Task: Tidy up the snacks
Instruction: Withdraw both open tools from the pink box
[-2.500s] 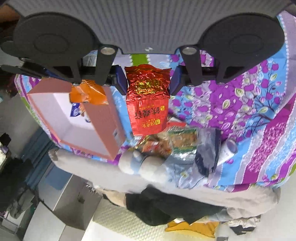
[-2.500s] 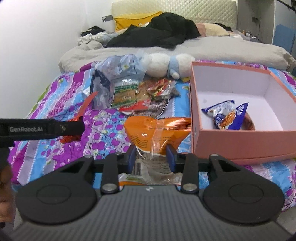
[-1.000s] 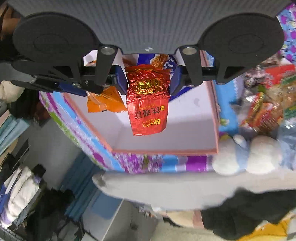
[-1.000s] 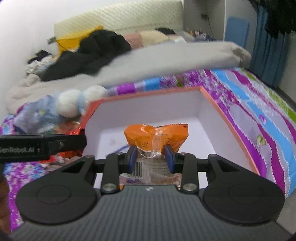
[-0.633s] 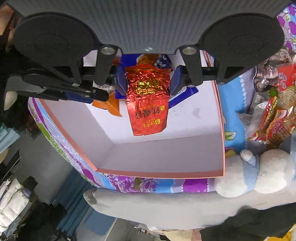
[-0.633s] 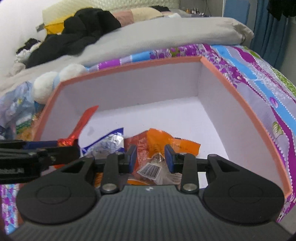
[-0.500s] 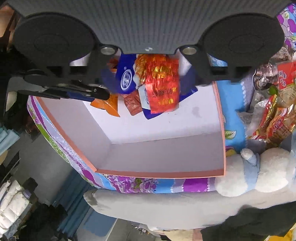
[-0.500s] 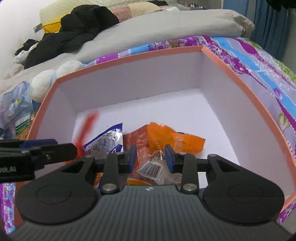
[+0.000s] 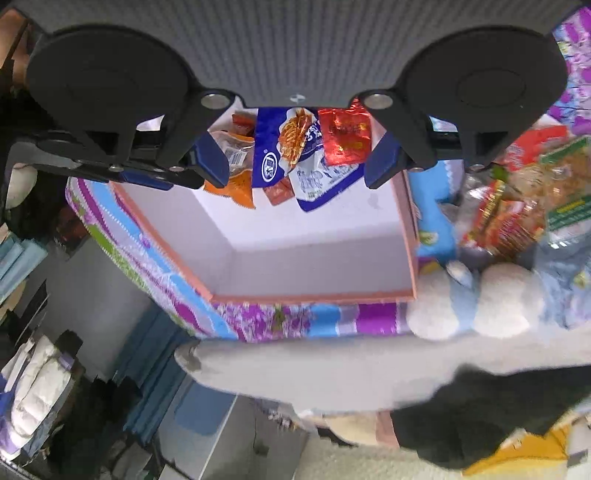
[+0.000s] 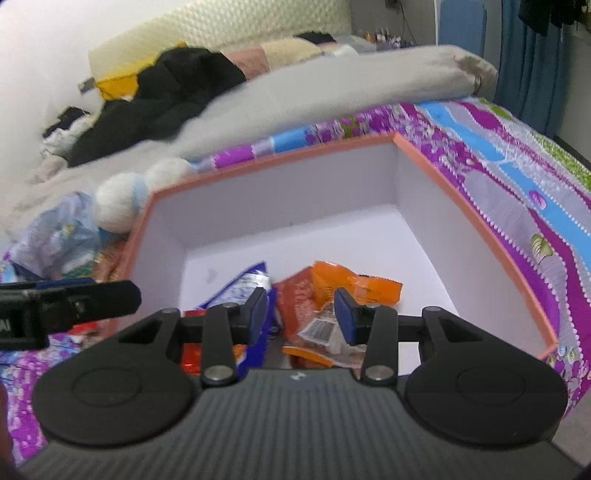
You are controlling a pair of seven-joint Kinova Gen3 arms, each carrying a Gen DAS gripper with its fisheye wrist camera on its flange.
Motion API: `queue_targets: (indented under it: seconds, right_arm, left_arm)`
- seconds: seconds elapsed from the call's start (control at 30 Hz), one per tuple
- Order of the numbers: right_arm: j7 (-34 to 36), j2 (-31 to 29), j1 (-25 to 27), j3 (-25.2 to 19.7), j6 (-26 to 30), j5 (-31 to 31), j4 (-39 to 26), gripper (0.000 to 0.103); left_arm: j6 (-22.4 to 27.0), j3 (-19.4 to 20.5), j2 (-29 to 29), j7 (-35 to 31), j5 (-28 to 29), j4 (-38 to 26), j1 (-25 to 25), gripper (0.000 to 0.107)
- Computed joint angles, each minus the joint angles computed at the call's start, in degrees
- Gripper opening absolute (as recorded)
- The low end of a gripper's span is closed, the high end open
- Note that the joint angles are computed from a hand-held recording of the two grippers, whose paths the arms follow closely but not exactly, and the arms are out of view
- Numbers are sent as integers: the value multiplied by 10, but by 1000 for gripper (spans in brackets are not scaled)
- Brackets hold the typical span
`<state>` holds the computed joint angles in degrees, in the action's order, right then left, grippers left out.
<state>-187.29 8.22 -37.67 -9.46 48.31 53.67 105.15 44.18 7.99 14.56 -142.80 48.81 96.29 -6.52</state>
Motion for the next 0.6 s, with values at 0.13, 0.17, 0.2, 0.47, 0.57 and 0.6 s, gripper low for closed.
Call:
queue_targets:
  seconds: [0.13, 0.17, 0.2, 0.47, 0.57, 0.6]
  right_arm:
    - [-27, -25, -32, -24, 59, 23, -5, 43]
    - [-33, -30, -38, -31, 71, 29, -7, 43]
    - [-40, -35, -45, -40, 87, 34, -9, 43]
    - [-88, -53, -100, -98, 191, 71, -29, 43]
    - [-121, -53, -128, -116, 229, 93, -34, 43]
    - [-125, -52, -137, -121, 238, 97, -37, 43]
  left_arm:
    - [27, -15, -55, -43, 39, 31, -26, 84]
    - [35, -23, -69, -51, 46, 38, -29, 84]
    - [43, -32, -82, -60, 54, 45, -31, 84]
    - [117, -123, -181, -125, 108, 97, -45, 84]
    - [142, -155, -212, -139, 111, 113, -50, 84]
    - [149, -164, -222, -142, 110, 118, -51, 84]
